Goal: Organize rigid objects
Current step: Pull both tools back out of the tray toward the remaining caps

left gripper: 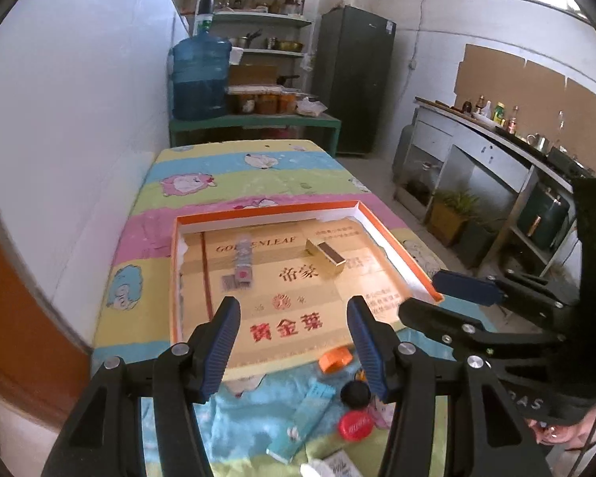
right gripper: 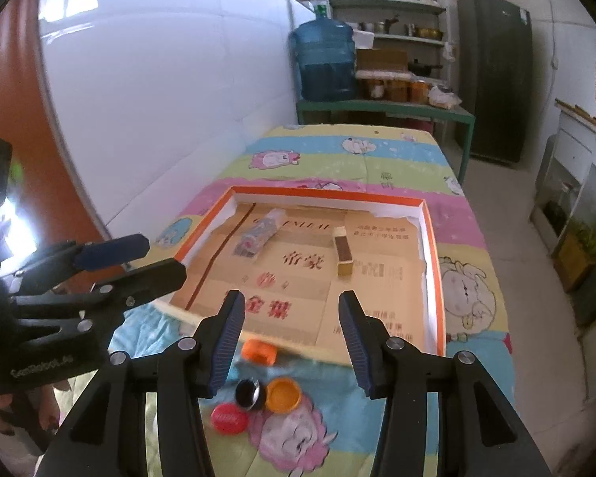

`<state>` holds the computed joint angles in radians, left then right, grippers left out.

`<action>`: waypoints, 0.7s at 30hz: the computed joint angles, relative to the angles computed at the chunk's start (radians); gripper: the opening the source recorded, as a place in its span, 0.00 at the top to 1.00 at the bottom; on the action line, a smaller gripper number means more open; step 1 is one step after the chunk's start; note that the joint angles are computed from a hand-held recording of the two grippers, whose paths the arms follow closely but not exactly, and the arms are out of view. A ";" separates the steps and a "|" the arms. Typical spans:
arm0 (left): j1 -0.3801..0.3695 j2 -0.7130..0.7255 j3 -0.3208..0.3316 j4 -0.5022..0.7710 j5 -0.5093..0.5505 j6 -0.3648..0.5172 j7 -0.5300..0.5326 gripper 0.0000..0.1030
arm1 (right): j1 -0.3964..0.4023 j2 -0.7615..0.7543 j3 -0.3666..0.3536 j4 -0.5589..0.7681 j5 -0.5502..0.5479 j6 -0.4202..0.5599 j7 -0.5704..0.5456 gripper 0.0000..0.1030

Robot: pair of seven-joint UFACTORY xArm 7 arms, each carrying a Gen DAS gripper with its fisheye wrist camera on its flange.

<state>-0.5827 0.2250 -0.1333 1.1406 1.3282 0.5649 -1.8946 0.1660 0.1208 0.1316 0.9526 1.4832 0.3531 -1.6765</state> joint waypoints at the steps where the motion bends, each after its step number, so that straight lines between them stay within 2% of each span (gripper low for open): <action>1: -0.006 -0.016 -0.003 -0.017 0.005 0.006 -0.016 0.46 | -0.001 -0.023 0.001 -0.024 0.015 0.001 -0.015 0.51; 7: -0.019 -0.076 -0.041 -0.080 0.000 0.055 -0.065 0.46 | 0.014 -0.144 -0.021 -0.151 0.072 0.027 -0.074 0.51; 13: -0.026 -0.120 -0.081 -0.131 -0.016 0.106 -0.104 0.46 | 0.029 -0.243 -0.049 -0.257 0.081 0.053 -0.090 0.51; 21: -0.045 -0.136 -0.118 -0.168 -0.031 0.159 -0.157 0.46 | 0.042 -0.320 -0.059 -0.362 0.138 0.045 -0.157 0.50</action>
